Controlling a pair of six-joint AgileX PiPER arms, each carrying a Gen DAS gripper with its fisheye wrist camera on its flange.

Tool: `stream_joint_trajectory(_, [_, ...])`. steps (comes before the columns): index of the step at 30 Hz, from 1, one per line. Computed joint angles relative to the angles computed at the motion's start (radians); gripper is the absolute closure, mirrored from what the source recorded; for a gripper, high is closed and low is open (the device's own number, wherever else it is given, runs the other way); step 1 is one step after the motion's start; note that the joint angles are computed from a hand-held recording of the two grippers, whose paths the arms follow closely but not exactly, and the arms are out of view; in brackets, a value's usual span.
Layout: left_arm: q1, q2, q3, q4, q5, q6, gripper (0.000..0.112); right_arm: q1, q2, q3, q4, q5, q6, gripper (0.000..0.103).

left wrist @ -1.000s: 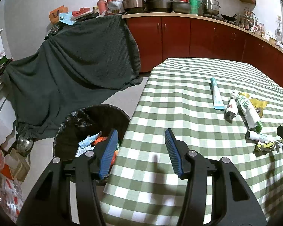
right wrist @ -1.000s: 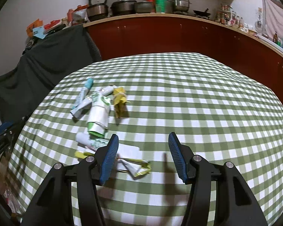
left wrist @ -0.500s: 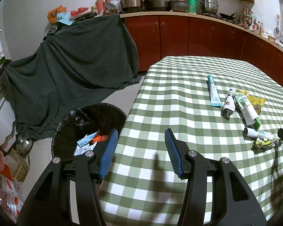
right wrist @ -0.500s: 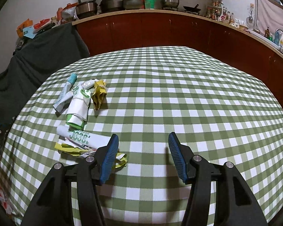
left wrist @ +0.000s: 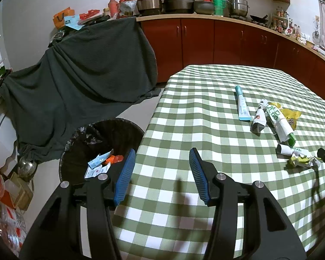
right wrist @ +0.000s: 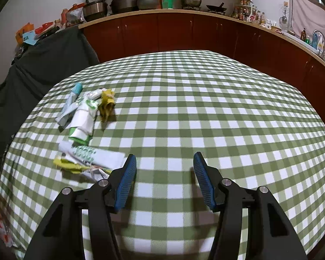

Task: Collect trash
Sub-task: 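Move both open tools back over the table toward the remaining trash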

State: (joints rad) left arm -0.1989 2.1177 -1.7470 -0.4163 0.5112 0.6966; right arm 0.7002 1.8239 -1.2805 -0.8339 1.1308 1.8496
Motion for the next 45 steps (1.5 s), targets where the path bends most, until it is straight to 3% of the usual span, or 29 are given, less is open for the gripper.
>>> stream_joint_trajectory(16, [0.002, -0.029, 0.049, -0.033, -0.011, 0.039, 0.062, 0.056, 0.087, -0.130, 0.041, -0.097, -0.082, 0.049])
stream_joint_trajectory(23, [0.008, -0.037, 0.066, -0.037, -0.008, 0.047, 0.062, 0.065, 0.131, -0.202, 0.040, -0.101, -0.127, 0.047])
stream_joint_trajectory(35, [0.006, -0.021, 0.047, -0.009, 0.000, 0.020, 0.062, -0.011, 0.063, -0.108, -0.017, -0.034, -0.056, 0.047])
stream_joint_trajectory(45, [0.007, -0.013, 0.037, 0.007, -0.001, 0.004, 0.062, -0.036, 0.063, -0.088, 0.033, -0.077, -0.106, 0.047])
